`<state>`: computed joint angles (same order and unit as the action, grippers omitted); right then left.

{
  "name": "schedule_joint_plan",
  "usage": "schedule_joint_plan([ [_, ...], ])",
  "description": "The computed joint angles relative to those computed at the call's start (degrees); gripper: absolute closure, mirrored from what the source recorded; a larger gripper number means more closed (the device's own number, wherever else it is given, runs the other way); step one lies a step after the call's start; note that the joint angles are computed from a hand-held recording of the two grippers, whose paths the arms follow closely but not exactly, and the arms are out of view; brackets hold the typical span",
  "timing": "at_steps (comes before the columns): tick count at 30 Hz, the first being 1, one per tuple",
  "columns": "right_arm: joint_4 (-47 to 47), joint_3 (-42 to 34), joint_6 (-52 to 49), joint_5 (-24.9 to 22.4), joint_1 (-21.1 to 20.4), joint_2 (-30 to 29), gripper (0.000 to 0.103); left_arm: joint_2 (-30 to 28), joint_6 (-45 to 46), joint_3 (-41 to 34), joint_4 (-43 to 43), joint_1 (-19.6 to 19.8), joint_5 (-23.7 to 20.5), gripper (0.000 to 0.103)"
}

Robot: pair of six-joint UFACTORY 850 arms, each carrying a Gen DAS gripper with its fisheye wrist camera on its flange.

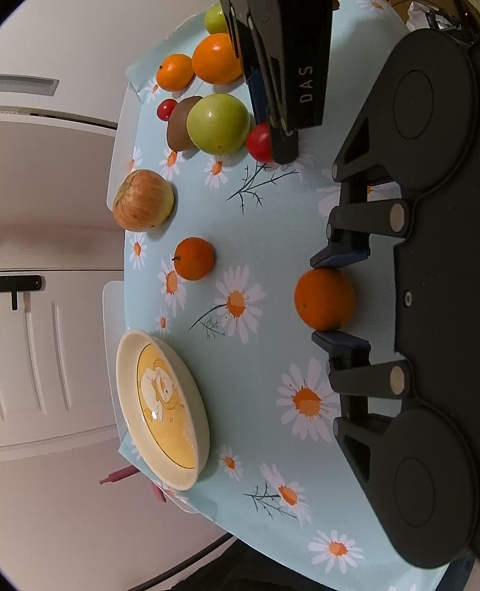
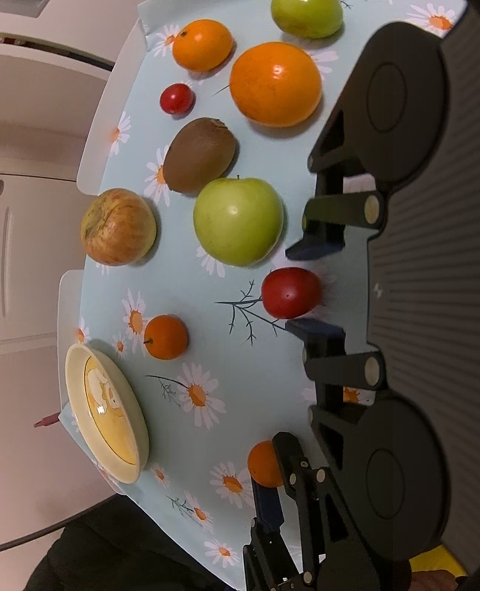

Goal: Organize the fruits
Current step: 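Grasp the small tangerine with the left gripper while the right gripper grasps the red tomato, then carry the tangerine and tomato over the cream dish with both grippers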

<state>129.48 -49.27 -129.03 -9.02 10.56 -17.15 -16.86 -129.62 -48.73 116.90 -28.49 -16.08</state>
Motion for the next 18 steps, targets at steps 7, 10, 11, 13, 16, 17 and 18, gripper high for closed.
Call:
schedule_joint_plan([
  [7, 0.5, 0.1, -1.5, -1.7, 0.3, 1.0, 0.059, 1.4, 2.1, 0.5, -3.1, 0.1, -1.1, 0.063],
  [10, -1.8, -0.4, 0.4, -2.5, 0.4, 1.5, 0.059, 2.5, 3.4, 0.7, -4.7, 0.2, -1.8, 0.063],
  [11, -2.6, -0.6, 1.1, -2.8, 0.4, 1.7, 0.059, 3.1, 3.9, 0.8, -5.3, 0.3, -2.0, 0.063],
  [13, -3.6, -1.1, 2.0, -3.1, 0.6, 2.3, 0.059, 4.1, 4.6, 0.9, -6.3, 0.5, -2.3, 0.063],
  [16, -8.5, -2.2, 6.7, -3.0, 0.9, 3.2, 0.059, 5.8, 8.1, 0.7, -9.7, 0.6, -3.4, 0.063],
  [17, -10.6, -2.6, 8.9, -3.0, 1.0, 3.6, 0.059, 6.5, 8.8, 0.7, -10.4, 0.7, -3.8, 0.063],
  [18, -13.1, -3.2, 11.4, -3.3, 1.1, 4.0, 0.059, 7.2, 9.7, 0.6, -11.2, 1.0, -4.1, 0.063],
])
